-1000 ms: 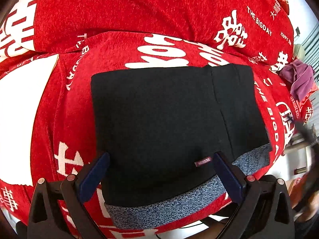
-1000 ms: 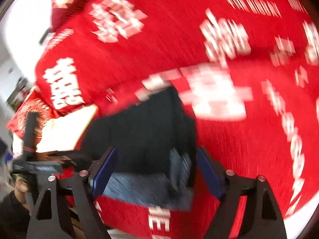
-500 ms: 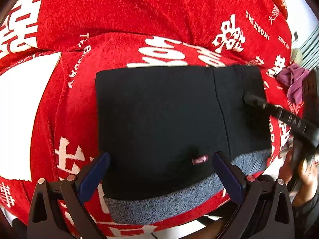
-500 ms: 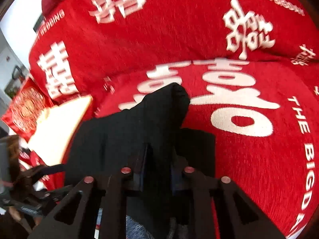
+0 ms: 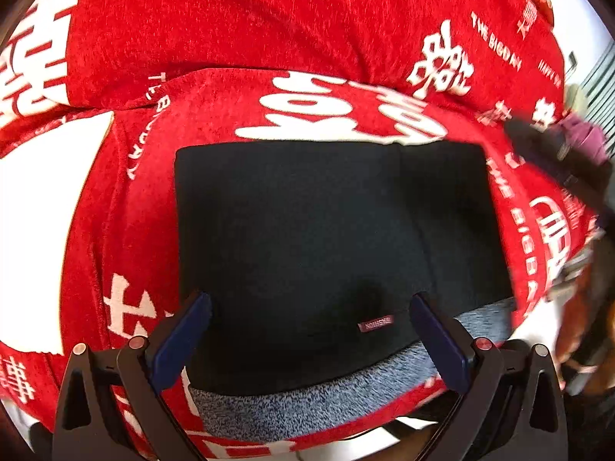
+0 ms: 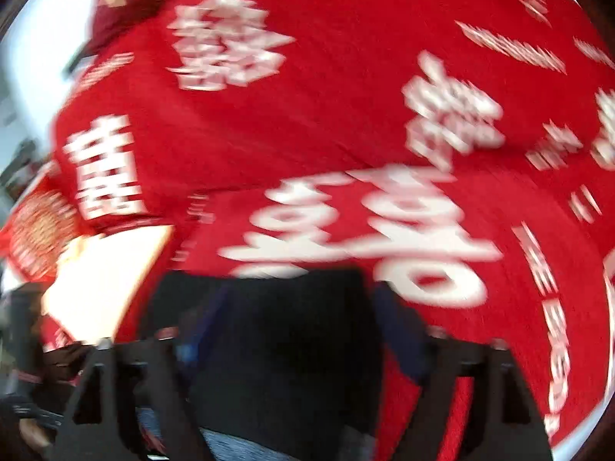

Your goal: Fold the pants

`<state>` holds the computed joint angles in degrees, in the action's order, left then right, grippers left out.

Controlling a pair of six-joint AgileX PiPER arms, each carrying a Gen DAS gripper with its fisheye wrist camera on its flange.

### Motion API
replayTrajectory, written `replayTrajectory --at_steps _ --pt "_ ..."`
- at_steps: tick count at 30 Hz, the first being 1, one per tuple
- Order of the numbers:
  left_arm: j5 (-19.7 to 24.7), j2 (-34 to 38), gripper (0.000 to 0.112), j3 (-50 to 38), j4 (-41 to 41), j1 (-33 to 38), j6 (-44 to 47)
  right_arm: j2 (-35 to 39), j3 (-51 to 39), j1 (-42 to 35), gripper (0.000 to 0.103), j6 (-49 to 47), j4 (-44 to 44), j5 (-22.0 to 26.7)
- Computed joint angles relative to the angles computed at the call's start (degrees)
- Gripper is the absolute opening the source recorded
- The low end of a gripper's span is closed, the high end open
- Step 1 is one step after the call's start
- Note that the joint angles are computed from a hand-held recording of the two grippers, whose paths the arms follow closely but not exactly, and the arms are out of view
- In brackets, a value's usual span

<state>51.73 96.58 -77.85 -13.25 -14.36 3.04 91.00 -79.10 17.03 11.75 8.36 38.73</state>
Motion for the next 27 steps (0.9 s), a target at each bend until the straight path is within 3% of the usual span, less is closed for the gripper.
replayTrajectory --at_steps 3,8,12,15,20,24,27 --pt "-1.44 0.41 0.103 0.82 4.41 -1.95 -2.55 6.44 -5.93 -0.51 0.085 -11.14 9.86 2.70" --pt "-2.12 1.10 0.103 1.28 5.00 -2.18 -2.20 19.34 -13.41 -4.59 0.085 -8.59 11.54 9.77" --pt "-2.20 1.35 0.103 1.22 5.43 -2.43 -2.82 19.06 -11.38 -5.65 0.085 -11.68 13.63 8.65" --pt "-1.00 1.15 0.103 0.65 5.62 -2.14 -3.03 16.56 -12.08 -3.43 0.085 -6.17 5.79 11.78" --pt "-0.64 0.72 0.103 0.46 3.58 -0.71 -2.06 -0.86 4.83 2.34 0.086 -1.54 -1.33 6.05" --pt "-1.98 1.54 0.103 1.48 4.88 -1.31 -3.15 -8.62 15.27 8.62 0.086 4.99 -7.64 4.35" --pt "-3.75 0.83 0.103 3.21 5.11 -1.45 -2.70 -11.11 21.31 10.73 0.092 6.29 -8.78 -0.55"
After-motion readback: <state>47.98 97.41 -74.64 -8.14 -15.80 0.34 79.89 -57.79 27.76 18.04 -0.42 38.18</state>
